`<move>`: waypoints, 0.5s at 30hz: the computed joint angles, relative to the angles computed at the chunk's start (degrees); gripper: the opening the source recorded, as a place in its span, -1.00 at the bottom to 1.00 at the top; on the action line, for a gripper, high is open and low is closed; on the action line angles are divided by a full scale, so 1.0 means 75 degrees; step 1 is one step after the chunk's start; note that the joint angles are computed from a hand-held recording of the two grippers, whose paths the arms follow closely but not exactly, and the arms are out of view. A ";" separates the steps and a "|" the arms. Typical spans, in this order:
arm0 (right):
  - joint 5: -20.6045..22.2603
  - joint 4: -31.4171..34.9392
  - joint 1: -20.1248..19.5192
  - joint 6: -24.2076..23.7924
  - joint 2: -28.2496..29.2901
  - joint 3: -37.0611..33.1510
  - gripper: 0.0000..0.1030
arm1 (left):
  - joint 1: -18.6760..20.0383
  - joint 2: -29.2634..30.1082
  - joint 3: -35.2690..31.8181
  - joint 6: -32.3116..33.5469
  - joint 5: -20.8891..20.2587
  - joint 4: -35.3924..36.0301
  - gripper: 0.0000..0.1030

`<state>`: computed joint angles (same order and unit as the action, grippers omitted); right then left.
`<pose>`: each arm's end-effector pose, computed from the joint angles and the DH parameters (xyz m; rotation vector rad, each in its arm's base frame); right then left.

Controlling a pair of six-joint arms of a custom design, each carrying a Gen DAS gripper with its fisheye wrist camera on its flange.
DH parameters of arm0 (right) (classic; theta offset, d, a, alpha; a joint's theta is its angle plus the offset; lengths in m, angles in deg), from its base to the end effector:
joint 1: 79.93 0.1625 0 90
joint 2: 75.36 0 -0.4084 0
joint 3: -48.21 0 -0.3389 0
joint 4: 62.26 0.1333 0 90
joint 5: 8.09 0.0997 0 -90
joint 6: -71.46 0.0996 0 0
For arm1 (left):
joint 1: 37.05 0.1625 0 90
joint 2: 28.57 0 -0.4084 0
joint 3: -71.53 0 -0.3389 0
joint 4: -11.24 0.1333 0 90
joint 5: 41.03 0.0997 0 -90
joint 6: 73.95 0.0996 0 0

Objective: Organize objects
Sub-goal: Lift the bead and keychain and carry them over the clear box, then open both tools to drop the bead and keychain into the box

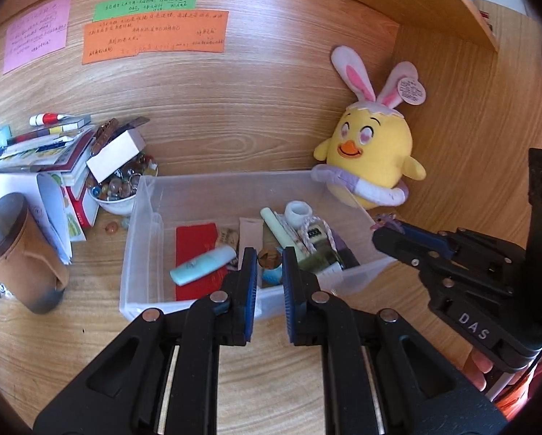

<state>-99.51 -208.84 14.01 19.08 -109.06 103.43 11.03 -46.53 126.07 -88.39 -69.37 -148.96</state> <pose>0.1851 -0.7830 0.2405 1.2947 -2.4416 0.7821 -0.3499 -0.7204 0.1023 0.1351 2.1964 -1.1871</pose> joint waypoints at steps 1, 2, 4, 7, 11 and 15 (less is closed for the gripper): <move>-0.0022 0.0046 0.0014 0.0036 0.0083 -0.0149 -0.79 | 0.0028 0.0026 -0.0104 -0.0038 0.0000 0.0118 -0.75; -0.0047 0.0099 0.0025 0.0061 0.0162 -0.0289 -0.79 | 0.0069 0.0041 -0.0201 -0.0083 -0.0031 0.0244 -0.75; -0.0143 0.0218 0.0058 0.0125 0.0363 -0.0630 -0.79 | 0.0168 0.0051 -0.0358 -0.0215 -0.0129 0.0511 -0.75; -0.0270 0.0509 0.0072 0.0203 0.0649 -0.1120 -0.79 | 0.0321 0.0045 -0.0514 -0.0512 -0.0311 0.0931 -0.75; -0.0454 0.1100 0.0062 0.0327 0.1081 -0.1865 -0.79 | 0.0493 0.0060 -0.0649 -0.0837 -0.0534 0.1349 -0.75; -0.0651 0.1570 0.0045 0.0418 0.1473 -0.2475 -0.79 | 0.0590 0.0116 -0.0749 -0.0919 -0.0600 0.1502 -0.75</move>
<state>-104.39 -197.07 14.35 22.21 -98.01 84.87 15.46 -45.66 120.45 -95.29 -73.87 -137.69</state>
